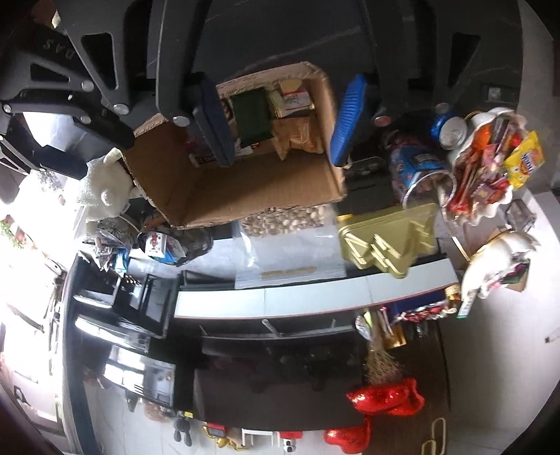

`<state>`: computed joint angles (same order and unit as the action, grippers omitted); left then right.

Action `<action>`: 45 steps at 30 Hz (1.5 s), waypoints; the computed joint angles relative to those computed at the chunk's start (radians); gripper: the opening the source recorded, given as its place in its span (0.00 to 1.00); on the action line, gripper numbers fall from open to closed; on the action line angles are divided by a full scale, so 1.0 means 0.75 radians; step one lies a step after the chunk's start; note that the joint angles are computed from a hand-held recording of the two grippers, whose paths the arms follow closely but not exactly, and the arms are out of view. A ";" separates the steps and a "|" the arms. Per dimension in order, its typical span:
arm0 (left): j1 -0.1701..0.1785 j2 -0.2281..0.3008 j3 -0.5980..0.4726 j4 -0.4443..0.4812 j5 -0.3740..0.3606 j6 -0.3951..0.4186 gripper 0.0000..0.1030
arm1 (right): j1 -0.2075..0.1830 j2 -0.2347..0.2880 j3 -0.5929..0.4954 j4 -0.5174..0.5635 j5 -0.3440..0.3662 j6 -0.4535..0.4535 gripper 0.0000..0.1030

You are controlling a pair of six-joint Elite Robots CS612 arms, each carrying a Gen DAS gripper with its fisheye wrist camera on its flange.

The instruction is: Organize snacks

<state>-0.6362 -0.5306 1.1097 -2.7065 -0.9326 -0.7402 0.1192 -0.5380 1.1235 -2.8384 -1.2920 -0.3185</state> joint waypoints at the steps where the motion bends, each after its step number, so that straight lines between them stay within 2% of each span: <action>1: -0.006 -0.013 0.023 -0.002 0.012 -0.013 0.61 | 0.000 -0.002 0.002 0.000 0.001 -0.001 0.67; 7: -0.039 -0.067 0.116 0.031 0.095 -0.106 0.75 | -0.011 -0.047 0.094 -0.065 0.039 -0.002 0.67; 14: -0.077 -0.129 0.236 -0.020 0.121 -0.171 0.79 | -0.022 -0.107 0.220 -0.201 0.060 -0.006 0.67; 16: -0.096 -0.146 0.266 -0.030 0.160 -0.172 0.82 | -0.027 -0.124 0.255 -0.233 0.071 -0.004 0.67; 18: -0.113 -0.160 0.292 -0.035 0.200 -0.175 0.83 | -0.033 -0.144 0.300 -0.273 0.084 -0.001 0.73; 20: -0.135 -0.175 0.323 -0.049 0.246 -0.178 0.87 | -0.041 -0.162 0.344 -0.329 0.094 0.005 0.74; 23: -0.162 -0.198 0.367 -0.033 0.316 -0.220 0.92 | -0.052 -0.186 0.408 -0.398 0.099 0.019 0.75; 26: -0.188 -0.216 0.407 -0.030 0.373 -0.238 0.94 | -0.060 -0.208 0.474 -0.476 0.089 0.023 0.79; 28: -0.206 -0.226 0.435 -0.040 0.401 -0.247 1.00 | -0.067 -0.224 0.524 -0.545 0.094 0.021 0.81; 30: -0.224 -0.231 0.463 -0.088 0.419 -0.226 1.00 | -0.073 -0.238 0.566 -0.601 0.105 0.021 0.82; 36: -0.282 -0.256 0.534 -0.078 0.510 -0.330 1.00 | -0.100 -0.273 0.680 -0.750 0.151 0.048 0.84; 40: -0.321 -0.265 0.581 -0.116 0.574 -0.378 1.00 | -0.119 -0.290 0.754 -0.855 0.182 0.068 0.85; 45: -0.349 -0.278 0.618 -0.124 0.587 -0.424 1.00 | -0.135 -0.306 0.823 -0.938 0.219 0.061 0.85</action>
<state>-0.8982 -0.7388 1.5732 -2.7995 -0.4920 -1.0584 0.0177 -0.7672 1.7407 -3.5422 -1.1277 -0.2729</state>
